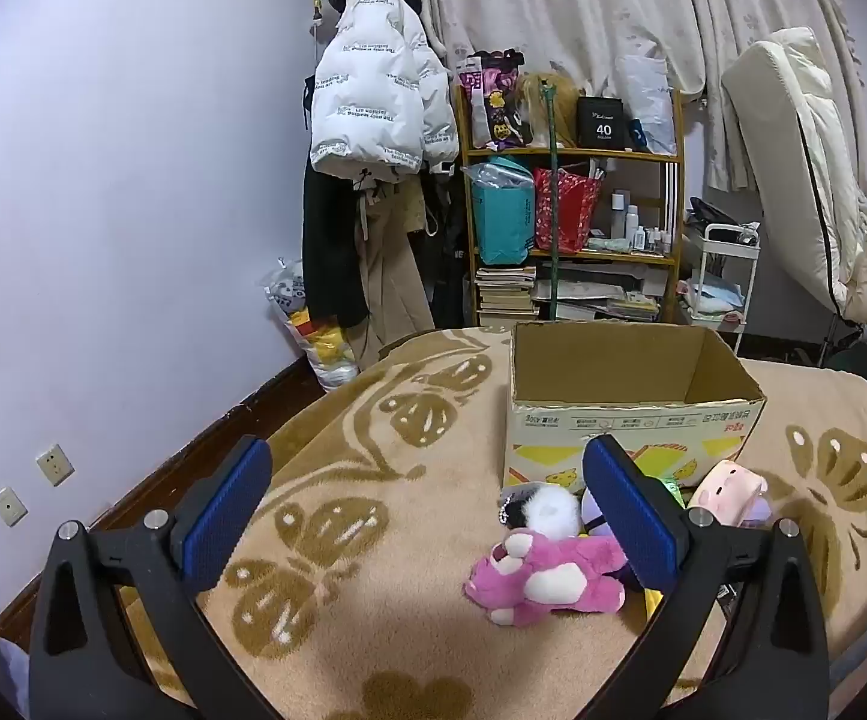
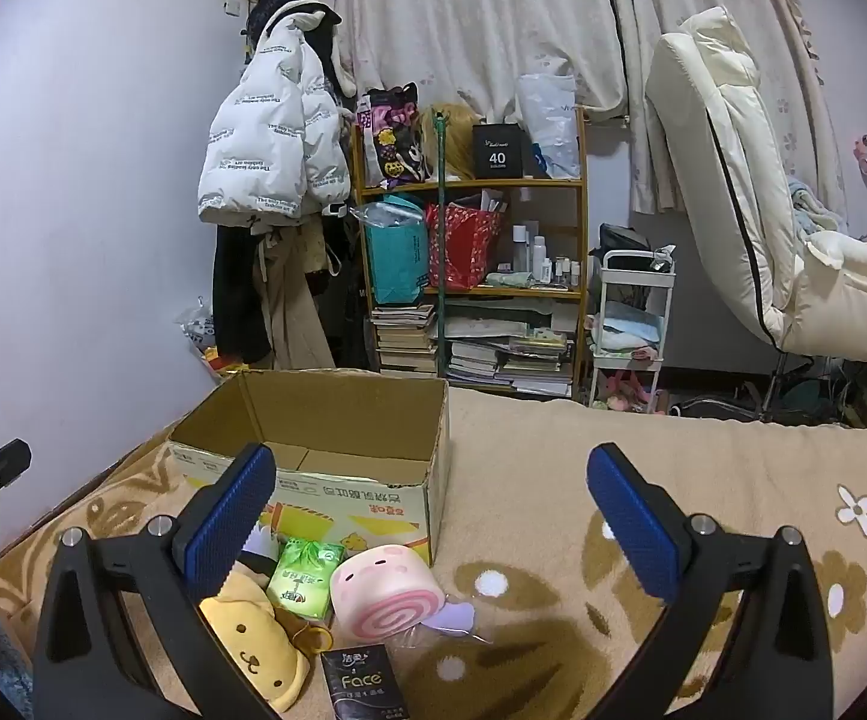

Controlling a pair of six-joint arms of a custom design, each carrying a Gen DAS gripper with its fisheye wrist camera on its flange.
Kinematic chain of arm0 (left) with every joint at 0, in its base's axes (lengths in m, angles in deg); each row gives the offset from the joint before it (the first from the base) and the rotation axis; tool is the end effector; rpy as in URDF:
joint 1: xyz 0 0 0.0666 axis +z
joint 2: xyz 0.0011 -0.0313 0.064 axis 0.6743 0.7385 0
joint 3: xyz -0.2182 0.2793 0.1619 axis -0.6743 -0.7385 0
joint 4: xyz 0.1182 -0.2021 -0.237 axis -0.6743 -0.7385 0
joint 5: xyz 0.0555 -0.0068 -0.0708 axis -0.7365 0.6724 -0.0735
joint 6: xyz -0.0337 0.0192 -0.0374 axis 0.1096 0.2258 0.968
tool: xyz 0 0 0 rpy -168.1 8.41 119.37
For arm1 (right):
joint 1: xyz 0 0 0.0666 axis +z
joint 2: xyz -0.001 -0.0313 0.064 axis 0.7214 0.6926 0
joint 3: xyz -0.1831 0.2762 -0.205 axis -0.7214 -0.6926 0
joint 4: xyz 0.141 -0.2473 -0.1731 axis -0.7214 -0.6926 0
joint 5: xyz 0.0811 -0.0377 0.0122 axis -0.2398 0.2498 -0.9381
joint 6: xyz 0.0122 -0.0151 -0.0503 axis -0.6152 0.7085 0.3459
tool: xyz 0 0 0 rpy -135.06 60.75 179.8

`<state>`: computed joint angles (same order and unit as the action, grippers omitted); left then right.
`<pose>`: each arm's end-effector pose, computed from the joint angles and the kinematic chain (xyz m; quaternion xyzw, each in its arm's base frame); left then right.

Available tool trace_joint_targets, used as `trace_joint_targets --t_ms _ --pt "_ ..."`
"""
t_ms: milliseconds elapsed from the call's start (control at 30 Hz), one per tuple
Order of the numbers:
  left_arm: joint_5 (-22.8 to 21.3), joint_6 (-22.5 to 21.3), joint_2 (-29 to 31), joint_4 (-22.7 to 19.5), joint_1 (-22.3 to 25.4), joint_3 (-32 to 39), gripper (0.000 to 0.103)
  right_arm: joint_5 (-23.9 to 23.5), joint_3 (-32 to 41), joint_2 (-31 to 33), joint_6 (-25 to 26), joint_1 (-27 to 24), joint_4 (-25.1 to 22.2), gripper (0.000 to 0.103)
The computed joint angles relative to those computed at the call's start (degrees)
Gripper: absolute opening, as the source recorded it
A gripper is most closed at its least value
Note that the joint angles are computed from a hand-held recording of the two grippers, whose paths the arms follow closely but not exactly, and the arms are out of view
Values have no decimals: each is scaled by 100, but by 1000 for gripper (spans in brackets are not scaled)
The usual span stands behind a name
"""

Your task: Organize soft objects

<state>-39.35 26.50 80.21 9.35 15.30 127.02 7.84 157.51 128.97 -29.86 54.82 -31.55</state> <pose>0.4874 -0.2327 0.4507 0.0315 0.8498 0.0339 0.5250 0.4882 0.0674 0.4496 0.0550 0.8314 0.0096 0.5529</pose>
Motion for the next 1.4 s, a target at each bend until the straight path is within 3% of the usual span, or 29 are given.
trace_joint_targets --t_ms 367,1400 --pt "97 -75 -56 245 36 -194 102 15 -110 -56 1 -17 137 103" --pt "3 -51 13 115 14 -77 102 59 -25 -9 -17 21 81 103"
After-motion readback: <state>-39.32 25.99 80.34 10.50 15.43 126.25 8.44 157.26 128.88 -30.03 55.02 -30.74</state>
